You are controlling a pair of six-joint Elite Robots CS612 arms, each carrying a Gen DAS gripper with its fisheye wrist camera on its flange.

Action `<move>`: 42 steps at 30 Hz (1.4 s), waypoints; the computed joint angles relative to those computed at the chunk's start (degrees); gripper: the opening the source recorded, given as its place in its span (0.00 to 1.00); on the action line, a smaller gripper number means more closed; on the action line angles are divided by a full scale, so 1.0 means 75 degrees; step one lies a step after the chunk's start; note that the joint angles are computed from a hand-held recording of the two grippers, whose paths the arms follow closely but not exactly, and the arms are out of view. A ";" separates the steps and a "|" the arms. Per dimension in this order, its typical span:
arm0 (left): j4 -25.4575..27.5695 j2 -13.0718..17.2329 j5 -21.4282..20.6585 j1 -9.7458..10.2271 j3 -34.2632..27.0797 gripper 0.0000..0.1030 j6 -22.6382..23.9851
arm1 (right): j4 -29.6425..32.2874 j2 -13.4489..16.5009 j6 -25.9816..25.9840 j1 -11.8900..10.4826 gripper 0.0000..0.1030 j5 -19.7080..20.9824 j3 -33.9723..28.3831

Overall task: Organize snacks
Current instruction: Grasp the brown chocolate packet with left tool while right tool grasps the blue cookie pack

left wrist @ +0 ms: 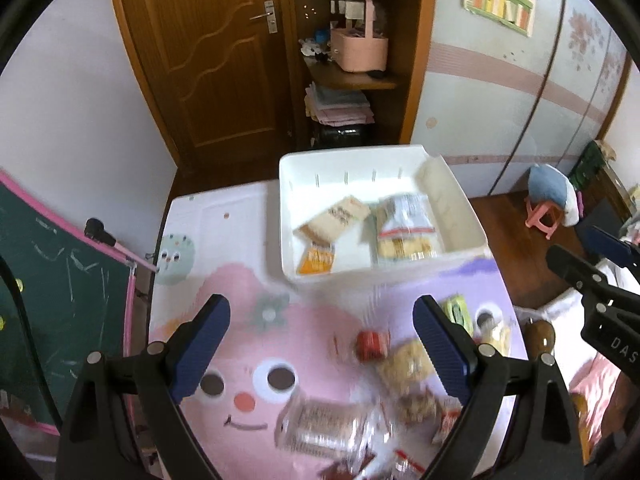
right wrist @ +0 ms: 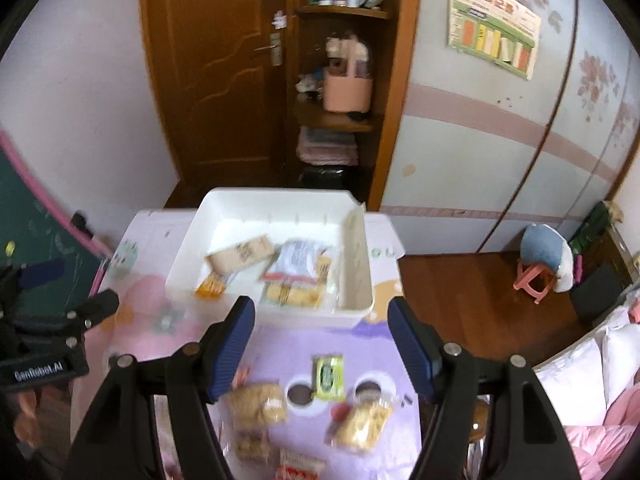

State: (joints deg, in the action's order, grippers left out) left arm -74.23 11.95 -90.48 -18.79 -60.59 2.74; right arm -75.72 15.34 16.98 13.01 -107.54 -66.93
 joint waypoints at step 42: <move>0.3420 0.2558 -0.0464 0.0028 -0.2961 0.66 0.2576 | 0.3549 0.2455 -0.1456 0.0339 0.42 0.2015 -0.2906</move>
State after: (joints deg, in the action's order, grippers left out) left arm -48.57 31.13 -93.96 -18.58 -82.80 22.06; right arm -49.10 33.75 6.06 15.56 -92.43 -88.72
